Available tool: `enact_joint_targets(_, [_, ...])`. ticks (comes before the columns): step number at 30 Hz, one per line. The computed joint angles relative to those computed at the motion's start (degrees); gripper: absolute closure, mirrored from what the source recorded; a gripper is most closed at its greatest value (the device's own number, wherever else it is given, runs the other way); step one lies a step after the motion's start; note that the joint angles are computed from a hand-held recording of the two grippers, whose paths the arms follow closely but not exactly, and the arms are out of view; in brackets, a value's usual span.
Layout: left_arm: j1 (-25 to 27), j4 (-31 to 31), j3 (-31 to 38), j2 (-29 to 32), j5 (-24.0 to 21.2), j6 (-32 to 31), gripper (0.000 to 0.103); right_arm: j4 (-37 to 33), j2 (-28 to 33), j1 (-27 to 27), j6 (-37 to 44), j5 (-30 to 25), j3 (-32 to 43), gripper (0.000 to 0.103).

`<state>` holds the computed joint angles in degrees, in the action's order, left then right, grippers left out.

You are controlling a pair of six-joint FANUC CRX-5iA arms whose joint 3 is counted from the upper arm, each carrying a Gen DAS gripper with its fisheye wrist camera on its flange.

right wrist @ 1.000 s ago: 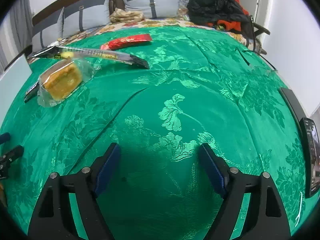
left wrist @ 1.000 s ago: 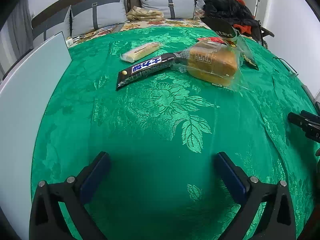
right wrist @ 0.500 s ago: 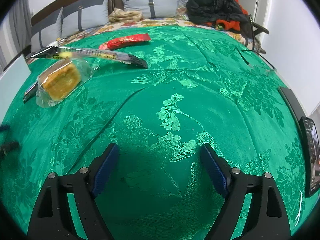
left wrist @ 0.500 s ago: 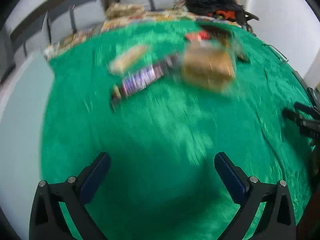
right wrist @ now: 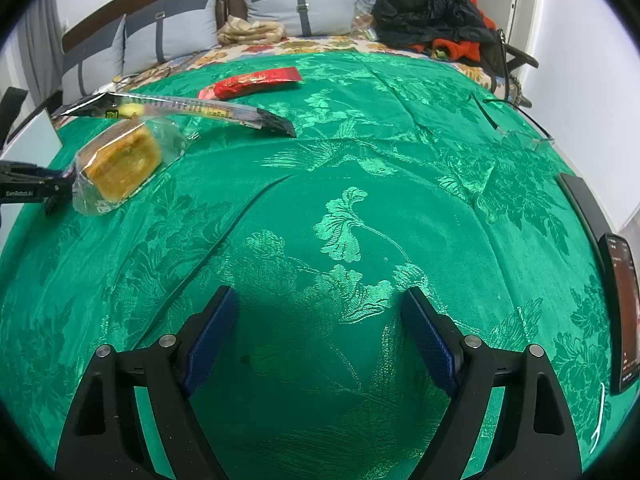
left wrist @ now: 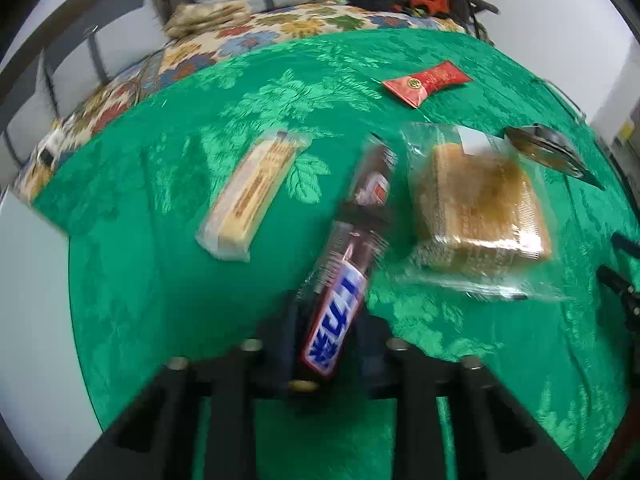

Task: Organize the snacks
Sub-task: 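Grasp the dark chocolate bar with the left gripper and lift it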

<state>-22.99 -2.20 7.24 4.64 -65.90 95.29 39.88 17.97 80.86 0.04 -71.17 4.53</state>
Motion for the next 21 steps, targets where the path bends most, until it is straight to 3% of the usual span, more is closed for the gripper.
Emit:
enact_joint_targets(9, [-4.75, -1.07, -15.41, -16.39, -1.88, 19.77, 0.085, 0.0, -0.01, 0.0, -0.01, 0.01, -0.02, 0.016])
enact_joint_targets(11, [-7.26, -3.54, -17.08, -19.09, -2.42, 24.66, 0.074, 0.0, -0.03, 0.0, 0.0, 0.01, -0.03, 0.016])
enact_joint_targets(13, [-8.48, -4.88, -18.91, -21.04, -0.48, 27.48, 0.022, -0.01, -0.04, 0.01, -0.01, 0.0, -0.03, 0.016])
enact_joint_targets(14, [-9.41, -6.7, -18.58, -20.97, -0.62, 29.43, 0.014, -0.01, -0.04, 0.01, -0.01, 0.0, -0.03, 0.016])
enact_joint_targets(21, [-13.85, -17.91, -16.59, -18.55, -1.13, 35.34, 0.01, -0.16, -0.08, -0.05, -0.04, 0.0, -0.06, 0.014])
